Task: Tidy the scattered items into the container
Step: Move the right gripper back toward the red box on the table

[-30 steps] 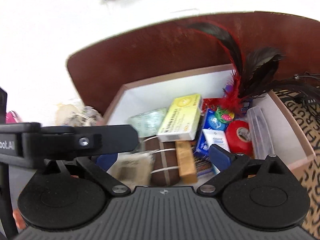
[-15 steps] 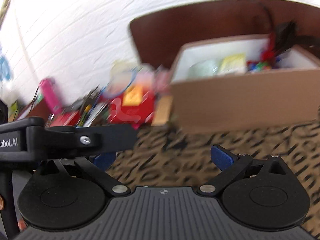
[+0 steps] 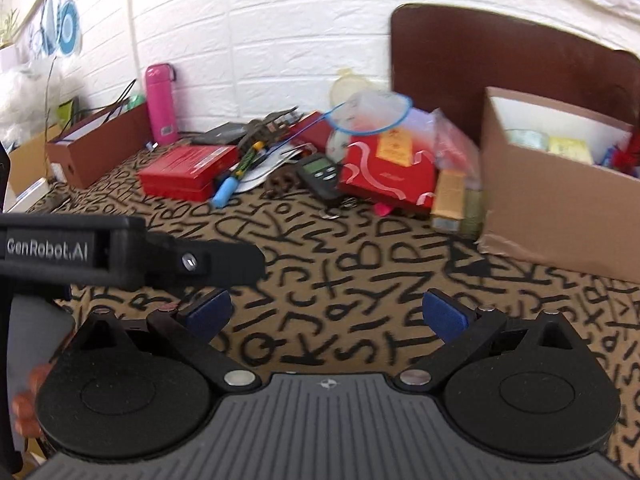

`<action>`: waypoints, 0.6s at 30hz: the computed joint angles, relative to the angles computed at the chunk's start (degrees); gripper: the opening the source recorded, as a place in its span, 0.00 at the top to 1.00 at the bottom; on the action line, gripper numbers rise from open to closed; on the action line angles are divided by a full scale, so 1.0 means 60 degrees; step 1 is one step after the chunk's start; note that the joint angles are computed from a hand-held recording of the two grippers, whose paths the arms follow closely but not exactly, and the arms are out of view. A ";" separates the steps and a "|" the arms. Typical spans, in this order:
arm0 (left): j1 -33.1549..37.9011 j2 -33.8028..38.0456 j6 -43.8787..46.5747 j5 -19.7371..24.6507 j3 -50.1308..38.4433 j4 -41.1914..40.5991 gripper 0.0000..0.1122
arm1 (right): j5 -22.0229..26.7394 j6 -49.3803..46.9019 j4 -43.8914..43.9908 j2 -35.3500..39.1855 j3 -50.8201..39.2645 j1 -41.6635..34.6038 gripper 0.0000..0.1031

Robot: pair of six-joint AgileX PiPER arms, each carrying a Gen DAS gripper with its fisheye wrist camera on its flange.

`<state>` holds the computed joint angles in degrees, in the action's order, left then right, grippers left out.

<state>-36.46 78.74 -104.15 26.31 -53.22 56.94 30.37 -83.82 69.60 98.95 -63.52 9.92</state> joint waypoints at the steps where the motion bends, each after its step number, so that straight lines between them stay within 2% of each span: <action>1: 0.0032 -0.0168 -0.0165 0.0040 0.0194 0.0109 0.08 | 0.0000 0.0046 -0.0062 0.0019 0.0007 0.0101 0.01; 5: 0.0402 -0.0676 -0.0220 0.0118 0.0745 0.0161 0.08 | 0.0107 0.0200 -0.0352 0.0193 -0.0126 0.0544 0.01; 8: 0.1104 -0.1063 0.0492 -0.0152 0.1029 -0.0185 0.08 | 0.0224 0.0370 -0.0521 0.0443 -0.0451 0.0815 0.01; 13: 0.2847 -0.1742 0.2644 -0.0570 0.1313 -0.1448 0.08 | 0.0273 0.0763 -0.0603 0.1010 -0.1362 0.1414 0.02; 15: 0.3628 -0.1932 0.3621 -0.0606 0.1353 -0.1994 0.08 | 0.0025 0.0574 -0.0371 0.1243 -0.1674 0.1801 0.03; 18: 0.5103 -0.2148 0.5820 -0.1158 0.1395 -0.3501 0.08 | -0.0455 0.0751 -0.0848 0.1729 -0.2447 0.2515 0.06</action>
